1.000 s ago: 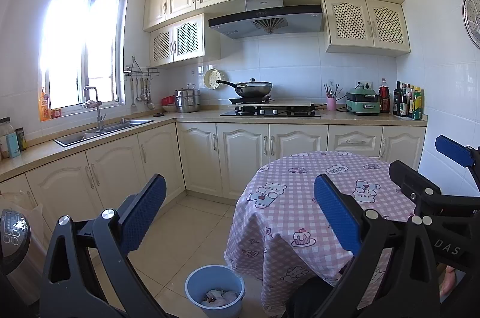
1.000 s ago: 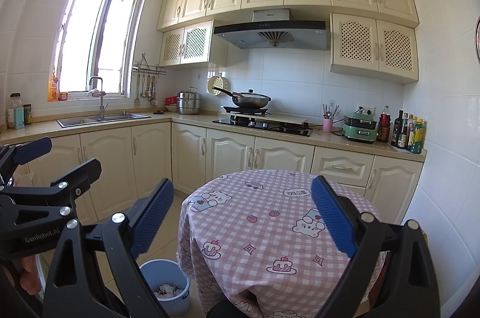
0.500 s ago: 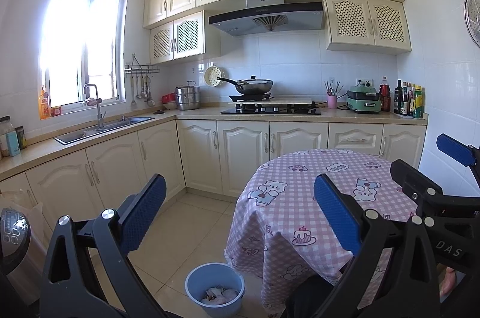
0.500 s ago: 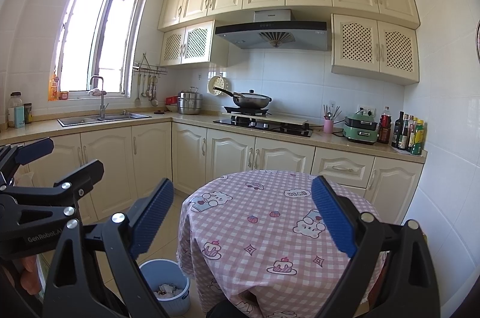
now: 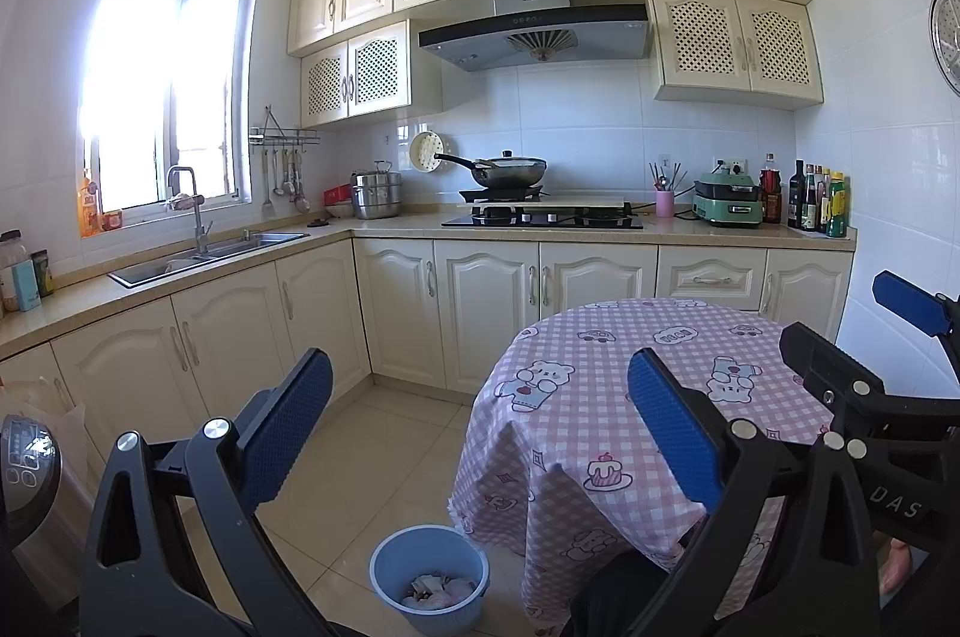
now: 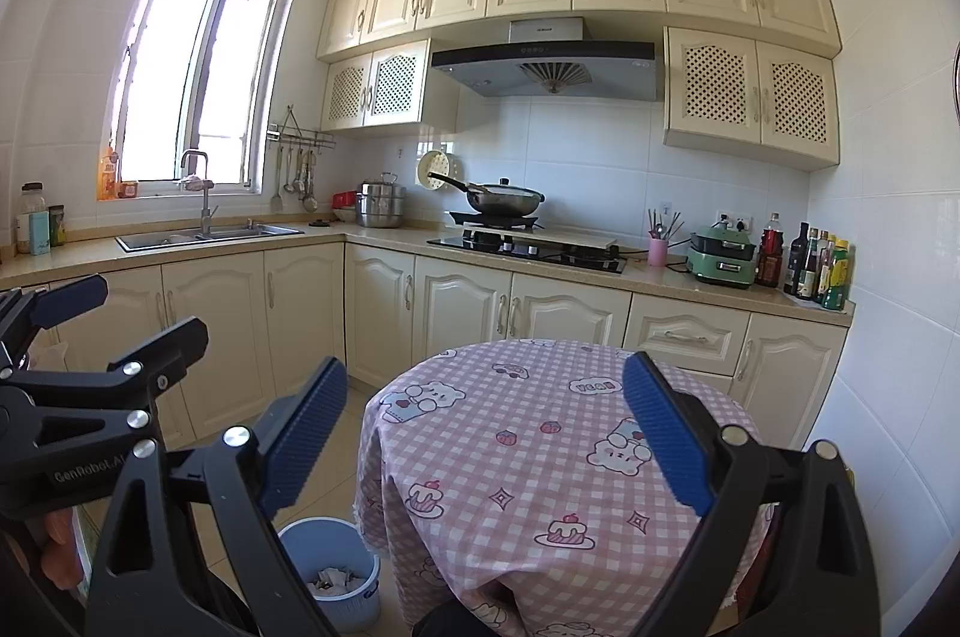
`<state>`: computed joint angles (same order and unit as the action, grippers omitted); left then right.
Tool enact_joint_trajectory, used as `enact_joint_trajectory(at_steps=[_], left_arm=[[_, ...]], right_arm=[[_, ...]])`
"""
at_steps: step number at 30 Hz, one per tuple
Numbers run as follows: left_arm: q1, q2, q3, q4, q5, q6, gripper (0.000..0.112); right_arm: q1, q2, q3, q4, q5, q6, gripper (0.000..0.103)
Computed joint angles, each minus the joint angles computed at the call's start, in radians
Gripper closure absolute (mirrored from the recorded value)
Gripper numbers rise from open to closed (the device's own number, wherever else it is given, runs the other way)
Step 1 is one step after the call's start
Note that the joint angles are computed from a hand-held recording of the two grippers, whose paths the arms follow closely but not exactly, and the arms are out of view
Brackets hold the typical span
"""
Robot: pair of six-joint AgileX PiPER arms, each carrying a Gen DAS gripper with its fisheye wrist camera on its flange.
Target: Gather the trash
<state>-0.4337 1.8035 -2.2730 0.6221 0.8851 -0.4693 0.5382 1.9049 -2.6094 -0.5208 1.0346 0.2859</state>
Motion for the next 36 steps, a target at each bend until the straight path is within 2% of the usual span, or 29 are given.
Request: enact_joint_trajectory(at_steps=[15, 36], left_arm=[[0.001, -0.006, 0.022, 0.011, -0.010, -0.014, 0.017], [-0.008, -0.030, 0.079, 0.051, -0.041, -0.057, 0.017]], right_arm=[[-0.015, -0.029, 0.059, 0.015, -0.027, -0.001, 0.012], [-0.023, -0.022, 0.047, 0.026, -0.026, -0.011, 0.012]])
